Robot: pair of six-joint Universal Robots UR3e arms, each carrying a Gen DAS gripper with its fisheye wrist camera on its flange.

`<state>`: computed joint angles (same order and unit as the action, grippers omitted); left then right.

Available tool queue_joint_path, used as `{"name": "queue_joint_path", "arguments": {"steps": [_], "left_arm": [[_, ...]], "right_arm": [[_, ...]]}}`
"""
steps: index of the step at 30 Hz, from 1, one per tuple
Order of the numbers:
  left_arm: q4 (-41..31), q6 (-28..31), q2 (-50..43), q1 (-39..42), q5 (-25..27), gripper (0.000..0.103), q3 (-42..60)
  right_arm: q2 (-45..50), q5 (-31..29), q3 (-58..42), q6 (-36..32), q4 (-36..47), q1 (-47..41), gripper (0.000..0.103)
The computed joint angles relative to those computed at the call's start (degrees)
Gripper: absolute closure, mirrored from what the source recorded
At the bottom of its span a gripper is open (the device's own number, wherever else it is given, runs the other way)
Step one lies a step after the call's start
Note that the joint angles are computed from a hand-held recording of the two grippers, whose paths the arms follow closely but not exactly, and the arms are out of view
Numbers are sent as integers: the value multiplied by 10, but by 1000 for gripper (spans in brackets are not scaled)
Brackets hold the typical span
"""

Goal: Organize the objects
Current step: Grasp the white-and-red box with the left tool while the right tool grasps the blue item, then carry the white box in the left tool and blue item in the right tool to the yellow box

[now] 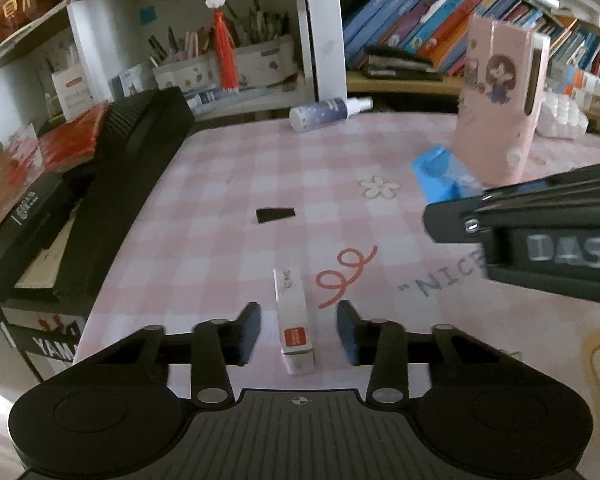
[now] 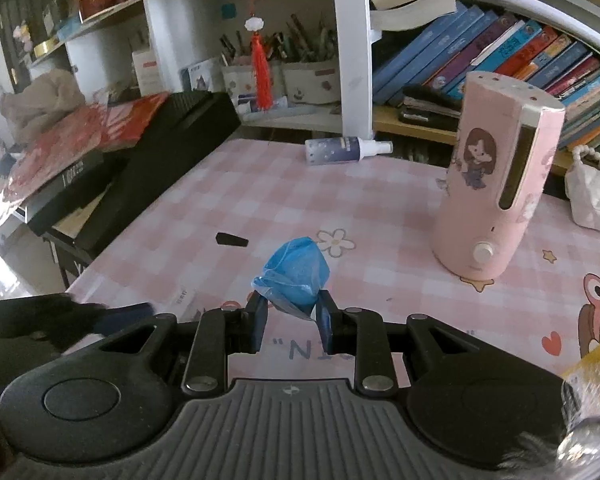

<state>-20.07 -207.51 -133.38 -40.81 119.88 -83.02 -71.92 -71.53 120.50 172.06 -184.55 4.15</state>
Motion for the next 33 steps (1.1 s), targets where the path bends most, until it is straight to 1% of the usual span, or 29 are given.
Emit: {"name": "queue_joint_path", "arguments": {"steps": [1,2,3,7,11,15,19,23,25,28,33], "left_arm": [[-6,1,-1,2,-2,81,1],[-8,2,0,2,-3,87,-1],[-3,1,3,3,-5,90,-8],[26,-9,36,-3,-3,90,-55],[63,-23,92,-19,3,90,-118],[90,-44,152,-42,8,90,-182],[98,-68,204,-69,18,90,-234],[99,-96,247,-104,36,90,-277],[96,-111,264,-123,50,90,-292],[92,-135,285,-154,72,90,-310],[82,-155,301,-201,100,90,-323]], "right_arm": [[-4,1,3,1,1,-1,79],[-10,2,8,3,3,-1,79],[-14,0,13,5,0,0,79],[-35,-14,37,17,-21,2,79],[-71,-8,70,18,-28,-3,79],[-129,6,121,0,-16,-14,79],[-200,15,174,-16,11,-25,79],[-301,22,236,-34,63,-39,79],[-367,27,266,-39,109,-48,79],[-469,34,301,-37,186,-56,79],[-593,26,331,-18,271,-42,79]]}}
